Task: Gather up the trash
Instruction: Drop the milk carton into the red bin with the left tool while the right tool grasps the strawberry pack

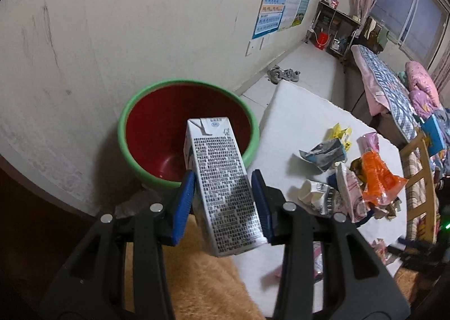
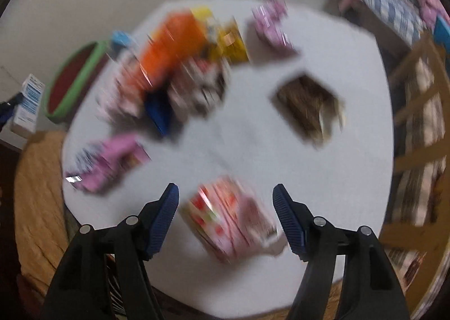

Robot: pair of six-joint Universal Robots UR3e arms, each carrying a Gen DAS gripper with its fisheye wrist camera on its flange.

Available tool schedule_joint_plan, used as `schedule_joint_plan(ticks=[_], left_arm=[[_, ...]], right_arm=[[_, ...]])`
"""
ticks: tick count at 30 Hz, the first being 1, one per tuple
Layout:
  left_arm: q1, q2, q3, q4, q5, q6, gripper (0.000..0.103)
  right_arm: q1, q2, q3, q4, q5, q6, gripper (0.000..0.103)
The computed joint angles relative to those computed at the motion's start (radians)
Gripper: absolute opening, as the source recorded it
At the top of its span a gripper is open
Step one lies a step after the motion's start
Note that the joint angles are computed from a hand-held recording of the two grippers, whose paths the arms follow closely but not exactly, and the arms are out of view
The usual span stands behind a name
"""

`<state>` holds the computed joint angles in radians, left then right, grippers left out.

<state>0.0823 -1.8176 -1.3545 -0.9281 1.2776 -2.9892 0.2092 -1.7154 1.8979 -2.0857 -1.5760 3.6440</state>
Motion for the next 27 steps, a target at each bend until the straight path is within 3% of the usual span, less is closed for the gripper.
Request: schedule_joint_plan(ticks=[6,11,14,17,18,21,27], left_arm=[[-0.024,0.007,-0.003,0.008,-0.003,-0.001,0.039],[-0.029,0.006,-0.001,0.008,0.010,-0.012,0.039],[-0.027,0.008,-0.001,0.003,0.015,-0.009,0.038],[-0.028,0.001,0.007,-0.018,0.015,-0.010,0.038],[-0.026,-0.004,0.013,-0.037,0.003,-0.005,0.039],[-0.043,-0.017,0.008,-0.063,-0.001,-0.015,0.055],[-0.132,-0.144,0.072,-0.111,0.073,-0.089,0.066]], right_arm=[[-0.044,-0.034,0.177,-0.143,0.069,0.017,0.072],[-0.004,0.025,0.121,-0.079,0.041,-0.048,0.082],[0.051,0.041,0.119,-0.087,-0.015,-0.048,0.074],[0.020,-0.030,0.186,-0.132,0.032,-0.027,0.066],[0.013,-0.042,0.196,-0.150,0.047,-0.011,0.065],[-0.002,-0.091,0.221,-0.173,0.044,0.017,0.064],[0.043,-0.065,0.165,-0.212,0.036,0.057,0.065]])
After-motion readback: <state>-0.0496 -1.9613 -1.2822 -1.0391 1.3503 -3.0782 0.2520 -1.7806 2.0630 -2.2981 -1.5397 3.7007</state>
